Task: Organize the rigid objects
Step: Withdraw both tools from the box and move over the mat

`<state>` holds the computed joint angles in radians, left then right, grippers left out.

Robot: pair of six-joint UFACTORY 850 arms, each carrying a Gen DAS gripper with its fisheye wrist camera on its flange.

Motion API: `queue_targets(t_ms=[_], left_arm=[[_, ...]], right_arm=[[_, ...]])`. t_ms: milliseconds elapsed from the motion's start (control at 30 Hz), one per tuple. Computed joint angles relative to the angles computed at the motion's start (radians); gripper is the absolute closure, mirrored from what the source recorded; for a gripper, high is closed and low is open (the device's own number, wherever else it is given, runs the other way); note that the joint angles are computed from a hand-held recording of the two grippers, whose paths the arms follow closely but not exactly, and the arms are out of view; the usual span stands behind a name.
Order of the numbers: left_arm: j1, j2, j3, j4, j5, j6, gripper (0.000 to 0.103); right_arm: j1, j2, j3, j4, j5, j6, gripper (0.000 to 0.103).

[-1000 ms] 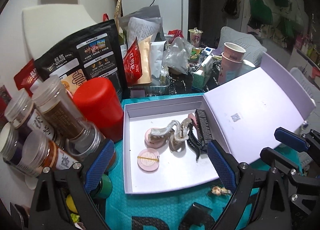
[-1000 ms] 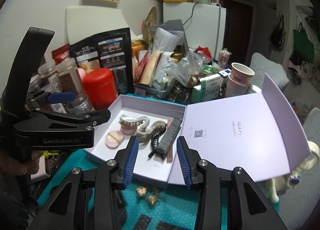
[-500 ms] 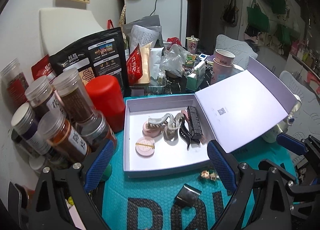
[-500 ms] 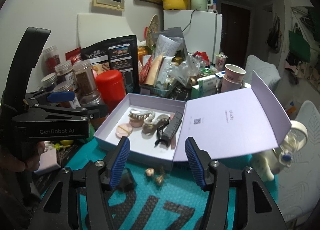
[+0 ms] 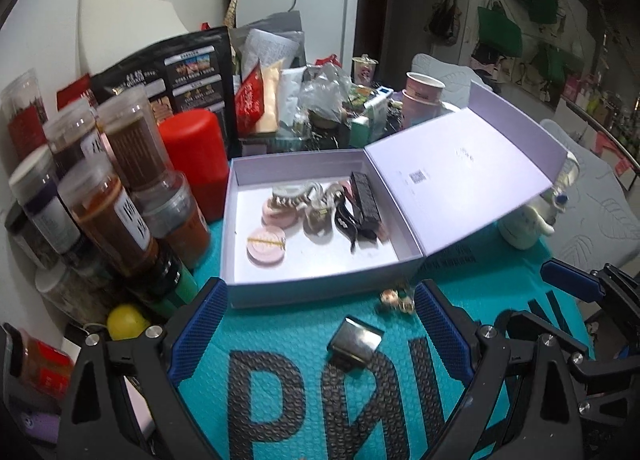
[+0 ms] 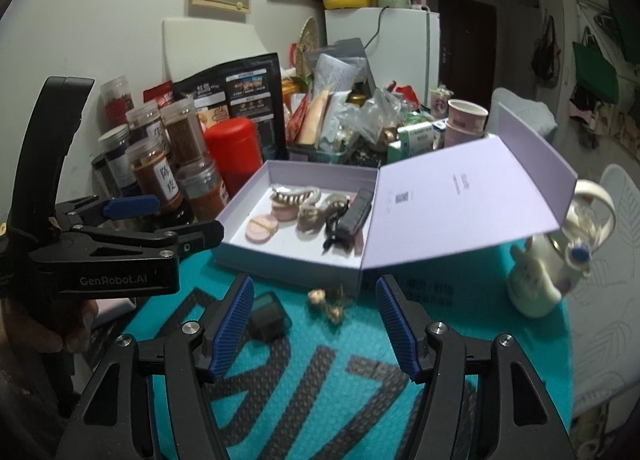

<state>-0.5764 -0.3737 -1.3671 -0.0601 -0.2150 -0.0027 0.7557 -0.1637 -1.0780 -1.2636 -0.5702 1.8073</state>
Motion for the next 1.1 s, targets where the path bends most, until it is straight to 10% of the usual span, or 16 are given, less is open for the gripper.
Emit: queue_targets(t_ms=[667, 1100], left_arm=[[0.002, -0.043, 0.079, -0.495, -0.002, 0.521, 0.007], [0.009, -0.164, -0.007, -0.412, -0.093, 0.422, 0.007]], right_arm=[[-0.023, -0.027, 0.096, -0.135, 0.143, 0.216, 0.039], [-0.074, -0.091, 0.068, 0.021, 0.166, 0.073, 0.039]])
